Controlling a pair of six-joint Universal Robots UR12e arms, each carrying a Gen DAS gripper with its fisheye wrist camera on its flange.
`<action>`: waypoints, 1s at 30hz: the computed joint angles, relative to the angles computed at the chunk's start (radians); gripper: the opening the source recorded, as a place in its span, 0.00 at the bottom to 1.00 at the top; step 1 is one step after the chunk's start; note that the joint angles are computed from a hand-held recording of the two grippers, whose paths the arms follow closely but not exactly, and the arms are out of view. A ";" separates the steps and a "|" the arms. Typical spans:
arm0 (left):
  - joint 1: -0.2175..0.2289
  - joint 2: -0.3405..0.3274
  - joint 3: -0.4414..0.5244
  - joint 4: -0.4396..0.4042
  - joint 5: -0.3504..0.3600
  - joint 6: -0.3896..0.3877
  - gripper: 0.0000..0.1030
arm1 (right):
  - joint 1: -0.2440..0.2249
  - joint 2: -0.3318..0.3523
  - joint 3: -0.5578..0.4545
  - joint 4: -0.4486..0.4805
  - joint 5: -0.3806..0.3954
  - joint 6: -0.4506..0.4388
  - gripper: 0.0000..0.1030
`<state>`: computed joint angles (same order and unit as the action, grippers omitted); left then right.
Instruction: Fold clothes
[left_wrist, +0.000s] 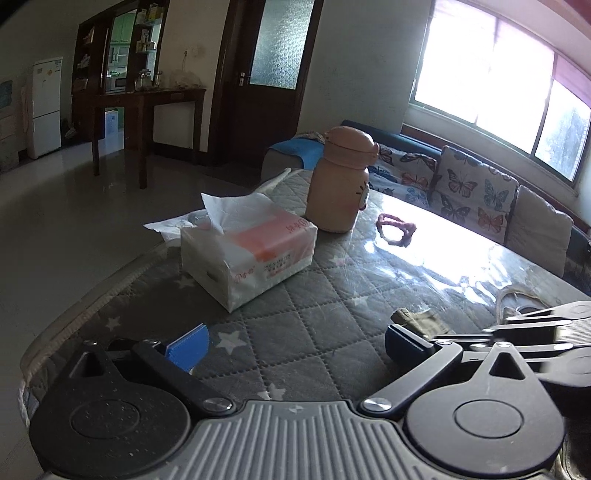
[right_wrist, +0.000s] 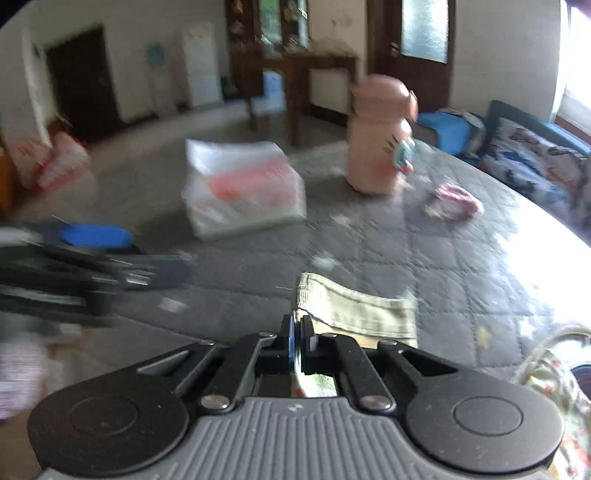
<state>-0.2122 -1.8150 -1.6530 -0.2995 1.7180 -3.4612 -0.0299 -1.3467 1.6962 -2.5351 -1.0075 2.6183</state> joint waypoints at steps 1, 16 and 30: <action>0.001 0.000 -0.001 0.004 0.005 -0.002 1.00 | -0.016 -0.014 0.002 0.020 0.060 -0.015 0.02; 0.015 0.013 -0.008 0.009 0.047 -0.037 1.00 | -0.106 0.009 -0.044 0.267 0.412 -0.080 0.03; -0.021 0.006 -0.012 -0.086 -0.065 0.090 0.97 | -0.105 -0.058 -0.029 0.108 0.091 0.016 0.39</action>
<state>-0.2329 -1.8088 -1.6650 -0.3858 1.6529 -3.3712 -0.1352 -1.4050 1.6667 -2.4270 -0.9167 2.6344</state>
